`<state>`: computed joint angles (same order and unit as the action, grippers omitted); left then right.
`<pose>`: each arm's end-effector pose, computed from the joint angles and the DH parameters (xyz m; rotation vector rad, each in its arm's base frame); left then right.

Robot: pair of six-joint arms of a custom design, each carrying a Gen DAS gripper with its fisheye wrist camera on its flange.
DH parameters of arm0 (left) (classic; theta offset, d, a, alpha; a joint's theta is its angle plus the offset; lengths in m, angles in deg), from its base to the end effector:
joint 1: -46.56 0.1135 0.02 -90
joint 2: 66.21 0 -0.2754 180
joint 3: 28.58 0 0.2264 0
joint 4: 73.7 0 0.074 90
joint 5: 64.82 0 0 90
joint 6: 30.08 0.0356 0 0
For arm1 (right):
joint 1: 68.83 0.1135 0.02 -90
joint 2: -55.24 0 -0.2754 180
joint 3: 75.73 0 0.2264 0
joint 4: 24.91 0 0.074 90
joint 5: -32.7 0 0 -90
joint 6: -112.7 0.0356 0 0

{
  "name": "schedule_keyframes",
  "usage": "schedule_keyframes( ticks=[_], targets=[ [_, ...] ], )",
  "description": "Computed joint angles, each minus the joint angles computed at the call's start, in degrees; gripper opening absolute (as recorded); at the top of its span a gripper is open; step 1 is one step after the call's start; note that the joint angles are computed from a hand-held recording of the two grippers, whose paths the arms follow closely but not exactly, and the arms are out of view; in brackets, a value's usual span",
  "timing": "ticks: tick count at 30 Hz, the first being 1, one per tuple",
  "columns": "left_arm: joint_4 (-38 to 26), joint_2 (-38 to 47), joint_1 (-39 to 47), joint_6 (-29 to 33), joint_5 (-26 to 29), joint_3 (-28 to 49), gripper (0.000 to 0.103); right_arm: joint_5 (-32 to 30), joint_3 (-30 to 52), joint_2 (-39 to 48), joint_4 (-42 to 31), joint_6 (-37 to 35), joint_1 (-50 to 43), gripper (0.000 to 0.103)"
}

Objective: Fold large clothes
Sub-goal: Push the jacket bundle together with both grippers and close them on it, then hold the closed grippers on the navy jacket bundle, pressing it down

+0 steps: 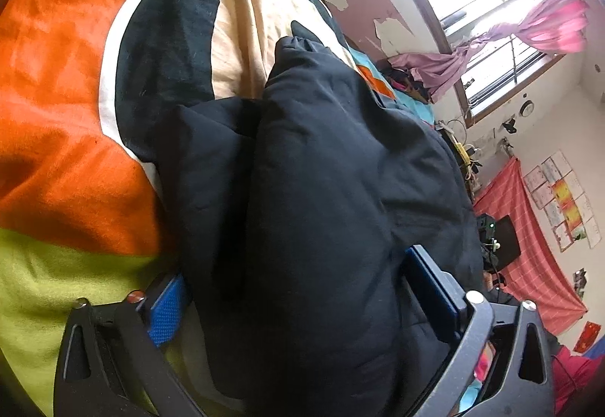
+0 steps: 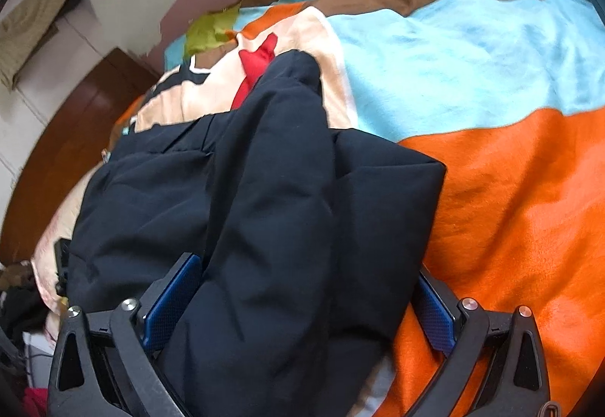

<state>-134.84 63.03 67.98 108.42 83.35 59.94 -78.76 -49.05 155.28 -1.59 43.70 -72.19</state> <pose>0.3338 0.0985 0.0883 0.4317 2.3912 -1.2502 0.2021 0.0012 0.0856 0.3512 2.4256 0.5942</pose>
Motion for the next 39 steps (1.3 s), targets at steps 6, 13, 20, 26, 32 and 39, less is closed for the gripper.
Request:
schedule_keyframes(
  ticks=[6, 13, 20, 26, 32, 39],
  targets=[
    [13.8, -6.3, -1.0, -8.4, -0.5, -10.1, 0.073, 10.5, 0.6, -6.6, -5.9, 0.5, 7.9, 0.078],
    [17.9, -16.6, -3.9, -13.7, -9.8, -16.4, 0.043, 18.6, 0.0, -14.3, -11.4, 1.8, 12.5, 0.042],
    [23.3, -31.8, -10.9, -25.2, -23.7, -24.9, 0.026, 31.4, 5.5, -21.8, -28.1, 2.2, 21.3, 0.031],
    [20.2, -37.5, -9.8, -27.2, -23.9, -27.1, 0.02, 37.3, 1.9, -29.7, -29.7, 4.1, 26.9, 0.023],
    [14.7, -44.9, -9.4, -29.2, -24.3, -27.8, 0.016, 43.1, 2.0, -36.7, -35.6, 8.5, 35.4, 0.016],
    [2.5, -55.0, -8.7, -27.1, -24.8, -24.6, 0.015, 45.7, 9.4, -49.8, -57.8, 18.2, 43.7, 0.014]
  ],
)
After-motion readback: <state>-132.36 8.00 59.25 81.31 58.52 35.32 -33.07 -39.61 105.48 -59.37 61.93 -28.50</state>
